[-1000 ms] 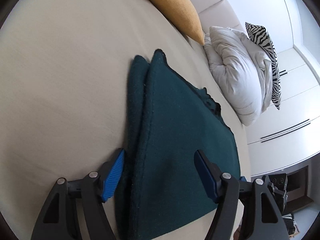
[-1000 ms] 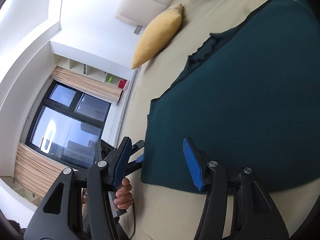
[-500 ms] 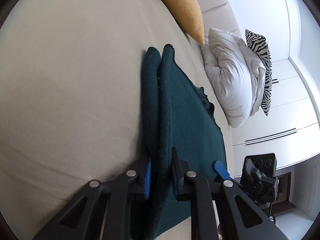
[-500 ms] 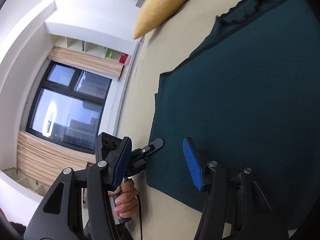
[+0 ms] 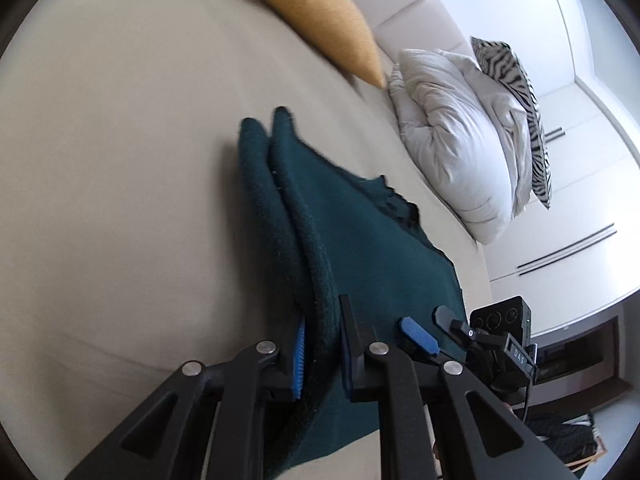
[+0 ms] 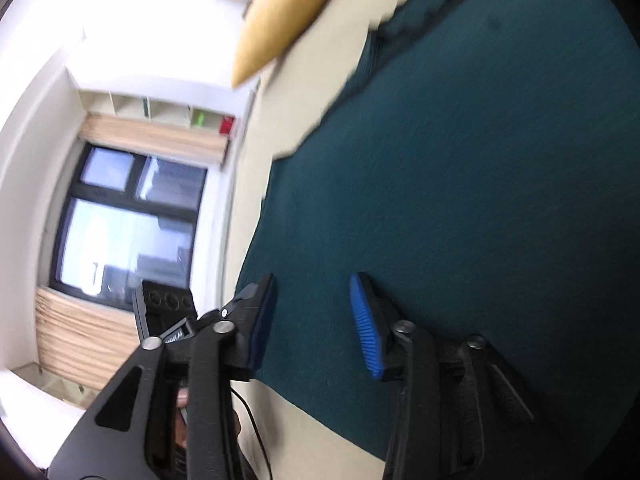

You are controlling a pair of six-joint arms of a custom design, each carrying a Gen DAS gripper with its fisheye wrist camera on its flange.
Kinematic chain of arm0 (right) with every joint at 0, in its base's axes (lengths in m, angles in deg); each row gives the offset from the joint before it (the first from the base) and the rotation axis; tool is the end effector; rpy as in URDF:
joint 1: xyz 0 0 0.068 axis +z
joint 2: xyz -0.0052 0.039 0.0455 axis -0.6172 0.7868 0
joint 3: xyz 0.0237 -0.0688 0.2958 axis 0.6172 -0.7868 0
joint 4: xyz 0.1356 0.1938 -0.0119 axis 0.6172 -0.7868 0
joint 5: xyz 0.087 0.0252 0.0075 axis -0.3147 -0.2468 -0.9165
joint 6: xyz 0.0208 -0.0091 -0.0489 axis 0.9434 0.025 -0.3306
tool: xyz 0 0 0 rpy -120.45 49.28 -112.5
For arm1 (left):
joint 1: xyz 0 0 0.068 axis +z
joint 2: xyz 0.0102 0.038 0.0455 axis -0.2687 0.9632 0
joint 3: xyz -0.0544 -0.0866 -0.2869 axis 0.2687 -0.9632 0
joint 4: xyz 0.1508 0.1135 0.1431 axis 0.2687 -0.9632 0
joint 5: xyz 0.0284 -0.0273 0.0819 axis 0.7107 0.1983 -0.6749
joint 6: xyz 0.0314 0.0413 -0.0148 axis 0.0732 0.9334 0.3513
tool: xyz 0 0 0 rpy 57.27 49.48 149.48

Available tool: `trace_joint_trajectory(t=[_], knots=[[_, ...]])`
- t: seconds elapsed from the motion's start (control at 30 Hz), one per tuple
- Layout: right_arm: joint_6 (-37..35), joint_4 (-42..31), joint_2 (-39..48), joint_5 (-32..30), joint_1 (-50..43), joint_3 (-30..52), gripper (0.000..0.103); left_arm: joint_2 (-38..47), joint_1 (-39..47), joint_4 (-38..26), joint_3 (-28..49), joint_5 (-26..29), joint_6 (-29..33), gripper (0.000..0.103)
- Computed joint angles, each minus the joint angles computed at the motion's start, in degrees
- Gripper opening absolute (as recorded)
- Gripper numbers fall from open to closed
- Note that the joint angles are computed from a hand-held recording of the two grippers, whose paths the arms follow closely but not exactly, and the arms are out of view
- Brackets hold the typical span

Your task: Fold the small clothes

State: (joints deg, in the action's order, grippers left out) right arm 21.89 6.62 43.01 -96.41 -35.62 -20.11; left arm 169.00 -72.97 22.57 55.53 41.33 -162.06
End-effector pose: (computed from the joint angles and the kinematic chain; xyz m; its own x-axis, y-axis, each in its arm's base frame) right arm 0.3099 0.0450 0.0496 -0.9813 -0.0499 -0.1859 -0.1879 0.4590 0.8683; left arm 0.1068 -0.1441 0.1176 -0.6976 -0.6357 -0.3307 -0.2810 0.6673 -0.6898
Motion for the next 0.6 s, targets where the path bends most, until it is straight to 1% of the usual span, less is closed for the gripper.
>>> trace_joint_trajectory(t=[0.03,0.07,0.13,0.17,0.2,0.23,0.3,0.33,0.4,0.47,0.5,0.53,0.6], knots=[[-2.3,-3.8,0.2,-1.5,-2.4,1.6,0.044,-3.8,-0.1,-9.4,5.3,-0.2,1.7,0.015],[-4.6,-7.8,0.5,-2.6,-4.5,3.5,0.044,-4.8,-0.1,-13.6,8.3,-0.2,2.8,0.015],[-10.9,-17.0,1.4,-4.1,-9.7,8.0,0.047,-4.7,0.0,-22.3,17.1,0.3,6.1,0.014],[-14.4,-22.5,2.4,-4.7,-12.4,10.9,0.047,-2.9,0.1,-25.8,22.3,0.8,8.2,0.014],[-17.9,-27.7,3.4,-5.2,-14.7,13.6,0.047,-1.0,-0.1,-27.3,25.6,0.9,9.3,0.014],[-22.7,-35.3,5.1,-5.4,-17.8,17.9,0.047,2.7,-0.3,-29.2,31.2,1.6,10.7,0.014],[-26.5,-42.2,7.5,-5.3,-21.9,23.4,0.047,8.4,-0.7,-30.0,37.7,2.5,12.3,0.014],[-28.7,-45.7,9.0,-5.5,-24.1,26.2,0.047,13.3,-0.8,-29.3,42.2,3.5,13.3,0.014],[-31.5,-51.3,12.0,-5.4,-27.5,31.5,0.047,19.8,-0.8,-28.1,47.4,5.3,14.1,0.014],[-34.1,-55.3,14.8,-5.4,-29.9,35.0,0.045,28.1,-0.2,-26.2,52.9,9.1,12.6,0.016],[-36.3,-58.5,16.7,-5.4,-31.0,37.4,0.045,30.5,-0.3,-25.9,54.6,9.9,11.5,0.017],[-38.6,-60.3,18.3,-5.0,-31.7,38.5,0.045,31.2,-1.1,-25.5,54.9,8.5,10.6,0.018],[-40.9,-61.8,19.0,-4.3,-31.9,39.4,0.045,30.1,-2.3,-23.5,53.4,6.5,10.7,0.033]])
